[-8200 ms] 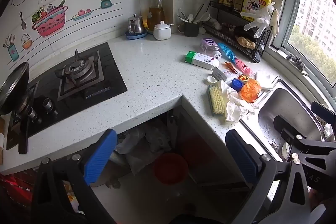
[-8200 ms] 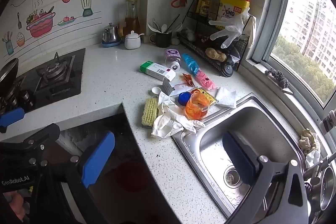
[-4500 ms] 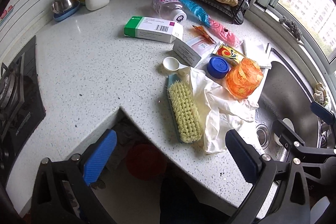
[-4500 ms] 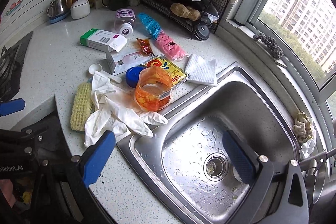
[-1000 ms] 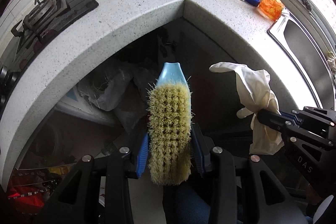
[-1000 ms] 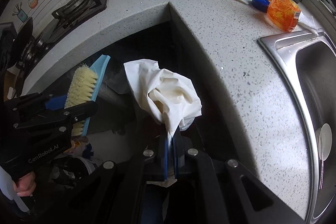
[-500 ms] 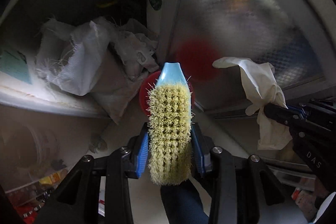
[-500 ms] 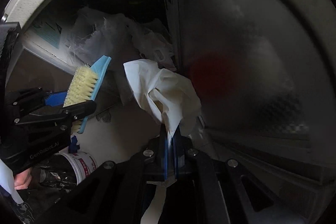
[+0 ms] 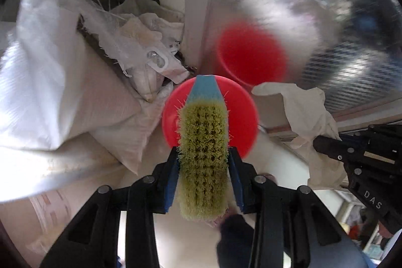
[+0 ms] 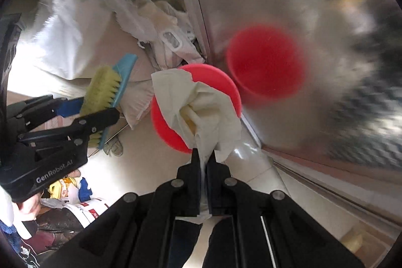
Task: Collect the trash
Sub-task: 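Carry the brush and gloves down to the red bin with both tools, then open the right tool to drop the gloves into the red bin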
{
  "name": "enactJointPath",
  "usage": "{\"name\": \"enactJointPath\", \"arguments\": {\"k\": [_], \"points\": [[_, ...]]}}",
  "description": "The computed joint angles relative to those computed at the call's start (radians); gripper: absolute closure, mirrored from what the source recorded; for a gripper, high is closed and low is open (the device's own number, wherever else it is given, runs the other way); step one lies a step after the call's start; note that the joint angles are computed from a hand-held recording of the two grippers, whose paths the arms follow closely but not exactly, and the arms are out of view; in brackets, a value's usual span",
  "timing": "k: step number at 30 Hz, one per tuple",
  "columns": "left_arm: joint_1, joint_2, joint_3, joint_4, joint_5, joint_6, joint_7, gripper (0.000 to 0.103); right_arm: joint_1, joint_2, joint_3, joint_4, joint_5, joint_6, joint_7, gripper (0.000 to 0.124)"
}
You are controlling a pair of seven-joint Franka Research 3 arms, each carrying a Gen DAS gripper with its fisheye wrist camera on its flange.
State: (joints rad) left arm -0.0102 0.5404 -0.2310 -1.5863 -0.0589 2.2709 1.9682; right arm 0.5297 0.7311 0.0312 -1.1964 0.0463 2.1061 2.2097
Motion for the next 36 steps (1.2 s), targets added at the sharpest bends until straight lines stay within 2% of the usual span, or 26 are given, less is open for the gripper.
{"name": "enactJointPath", "arguments": {"k": [5,8,13,17,22,24,36], "points": [[0.001,0.084,0.007,0.052,0.015,0.020,0.005,0.068,-0.016,0.058,0.006,0.014,0.015,0.056,-0.046,0.120],[0.006,0.101,0.010,0.061,0.027,0.032,-0.001,0.068,-0.022,0.108,0.012,0.065,0.030,0.064,-0.071,0.120],[0.011,0.129,0.020,0.086,0.059,0.043,-0.010,0.068,-0.018,0.108,0.011,0.074,0.040,0.050,-0.109,0.118],[0.018,0.145,0.019,0.099,0.068,0.049,-0.011,0.068,-0.003,0.098,0.001,0.049,0.028,0.081,-0.102,0.086],[0.018,0.150,0.018,0.104,0.074,0.036,-0.021,0.068,0.010,0.094,-0.013,0.034,0.013,0.092,-0.082,0.076],[0.018,0.144,0.014,0.094,0.073,0.037,-0.020,0.068,0.016,0.072,-0.020,0.002,0.000,0.109,-0.063,0.066],[-0.009,0.166,-0.016,0.104,0.055,0.014,0.035,0.068,0.017,-0.019,-0.037,-0.154,-0.040,0.121,0.088,0.064]]}}
